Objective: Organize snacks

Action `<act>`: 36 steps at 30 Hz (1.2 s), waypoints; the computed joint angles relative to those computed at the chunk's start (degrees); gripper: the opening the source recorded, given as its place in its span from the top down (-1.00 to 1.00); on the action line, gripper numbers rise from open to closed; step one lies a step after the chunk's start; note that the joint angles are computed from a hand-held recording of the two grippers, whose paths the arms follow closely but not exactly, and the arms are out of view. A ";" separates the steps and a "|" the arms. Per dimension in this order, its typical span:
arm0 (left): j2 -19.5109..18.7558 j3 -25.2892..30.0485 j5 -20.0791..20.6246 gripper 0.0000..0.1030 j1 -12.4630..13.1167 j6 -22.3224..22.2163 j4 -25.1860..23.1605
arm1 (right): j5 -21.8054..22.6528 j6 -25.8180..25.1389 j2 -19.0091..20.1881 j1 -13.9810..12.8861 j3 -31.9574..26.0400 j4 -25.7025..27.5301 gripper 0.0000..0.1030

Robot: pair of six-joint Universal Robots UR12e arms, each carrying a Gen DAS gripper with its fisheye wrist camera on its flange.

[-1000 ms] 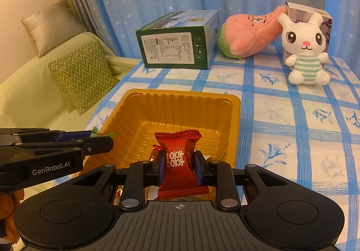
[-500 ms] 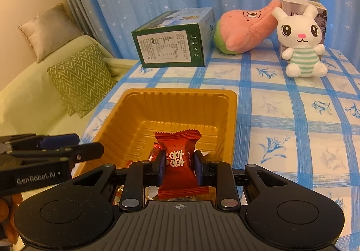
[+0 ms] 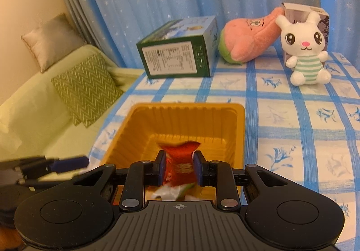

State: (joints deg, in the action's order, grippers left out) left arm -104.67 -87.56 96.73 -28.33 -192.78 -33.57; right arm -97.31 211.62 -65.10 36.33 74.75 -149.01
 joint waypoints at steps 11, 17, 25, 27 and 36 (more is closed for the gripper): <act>0.90 -0.91 2.30 -0.70 -0.70 -0.61 0.79 | -2.86 3.06 -2.07 0.24 2.36 -1.67 -0.45; 2.08 -1.73 4.58 -0.85 -1.68 -2.16 1.42 | -4.61 5.01 -4.93 1.33 5.60 -0.64 -0.45; 4.44 -3.43 3.84 -0.98 -3.17 -4.94 2.42 | -7.23 6.37 -8.43 3.06 8.72 2.16 -0.45; 4.97 -3.93 4.59 -0.99 -3.87 -4.88 3.26 | -7.92 6.52 -9.31 3.38 9.55 2.23 -0.45; 7.05 -3.70 7.78 -0.99 -6.82 -7.27 -2.20 | -10.85 7.41 -12.76 4.79 12.21 4.52 -0.45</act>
State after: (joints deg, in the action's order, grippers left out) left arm -97.61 -91.26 104.51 -35.15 -200.05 -35.77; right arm -108.16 219.03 -77.85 41.12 86.97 -144.49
